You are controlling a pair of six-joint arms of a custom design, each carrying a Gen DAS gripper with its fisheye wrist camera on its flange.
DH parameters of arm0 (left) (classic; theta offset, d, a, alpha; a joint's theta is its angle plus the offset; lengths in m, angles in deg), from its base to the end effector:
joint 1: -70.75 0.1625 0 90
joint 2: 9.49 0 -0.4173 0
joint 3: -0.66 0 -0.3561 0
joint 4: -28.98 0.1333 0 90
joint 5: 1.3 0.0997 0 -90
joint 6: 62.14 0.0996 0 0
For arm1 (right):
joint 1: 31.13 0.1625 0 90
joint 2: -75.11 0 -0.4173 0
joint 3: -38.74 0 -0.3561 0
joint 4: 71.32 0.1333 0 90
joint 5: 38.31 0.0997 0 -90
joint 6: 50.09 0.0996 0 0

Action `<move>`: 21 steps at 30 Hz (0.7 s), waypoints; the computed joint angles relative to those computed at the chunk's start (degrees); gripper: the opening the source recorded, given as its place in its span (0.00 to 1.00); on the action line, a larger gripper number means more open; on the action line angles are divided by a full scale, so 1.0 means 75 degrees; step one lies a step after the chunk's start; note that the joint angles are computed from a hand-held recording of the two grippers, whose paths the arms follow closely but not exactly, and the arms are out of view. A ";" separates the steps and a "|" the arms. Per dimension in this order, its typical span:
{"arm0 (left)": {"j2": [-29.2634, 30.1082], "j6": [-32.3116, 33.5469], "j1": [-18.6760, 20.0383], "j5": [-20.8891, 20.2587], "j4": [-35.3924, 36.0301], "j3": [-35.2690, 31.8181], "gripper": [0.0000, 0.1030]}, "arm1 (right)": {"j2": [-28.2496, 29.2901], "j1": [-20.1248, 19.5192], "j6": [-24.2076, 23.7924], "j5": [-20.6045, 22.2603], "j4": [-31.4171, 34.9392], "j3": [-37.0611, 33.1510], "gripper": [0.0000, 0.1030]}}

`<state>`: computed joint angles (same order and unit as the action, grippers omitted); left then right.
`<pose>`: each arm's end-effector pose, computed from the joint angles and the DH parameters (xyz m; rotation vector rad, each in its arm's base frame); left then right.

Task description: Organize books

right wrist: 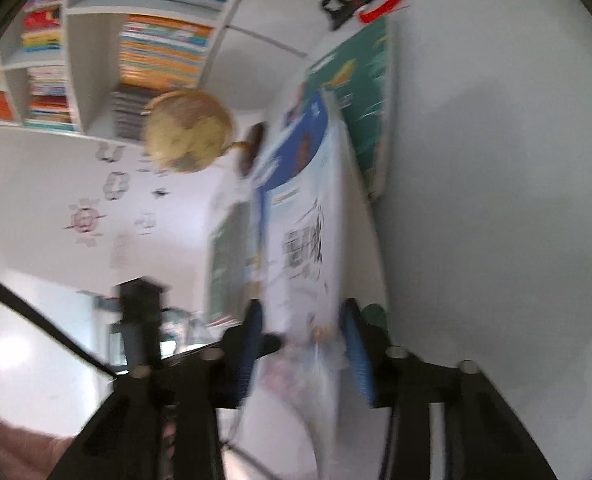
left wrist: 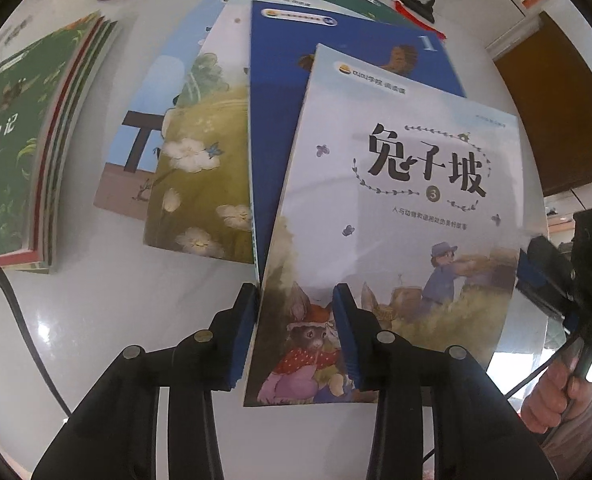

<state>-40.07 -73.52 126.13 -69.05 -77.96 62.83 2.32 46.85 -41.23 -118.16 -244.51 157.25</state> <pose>-0.2773 -0.7026 0.0739 0.6072 2.6158 0.1114 0.0412 -0.5311 0.2890 0.4290 2.7985 -0.9664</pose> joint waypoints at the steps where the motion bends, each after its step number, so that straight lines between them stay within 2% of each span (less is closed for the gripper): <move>1: -0.0046 0.0046 -0.0013 0.0062 -0.0052 0.0079 0.35 | 0.0009 0.0026 -0.0020 -0.0007 -0.0037 0.0023 0.35; 5: 0.0031 -0.0157 -0.0029 0.0044 0.0186 -0.0125 0.33 | 0.0079 0.0219 0.0070 -0.0707 0.0159 0.0010 0.34; 10: -0.0105 -0.0158 -0.0128 -0.0450 -0.0056 0.0055 0.33 | 0.0181 0.0798 0.0212 -0.2293 0.0416 -0.0116 0.33; 15: -0.0231 0.0067 -0.0195 -0.1066 -0.0407 0.0310 0.32 | 0.0192 0.0966 0.0572 -0.3098 0.0433 -0.0160 0.35; 18: -0.0208 0.0197 -0.0399 -0.0751 -0.0345 0.0347 0.33 | 0.0147 0.0963 0.0755 -0.3285 0.0328 -0.0114 0.35; 21: 0.0053 0.0117 -0.0538 -0.0721 -0.0036 0.0028 0.33 | 0.0127 0.1000 0.0859 -0.3426 0.0299 -0.0101 0.39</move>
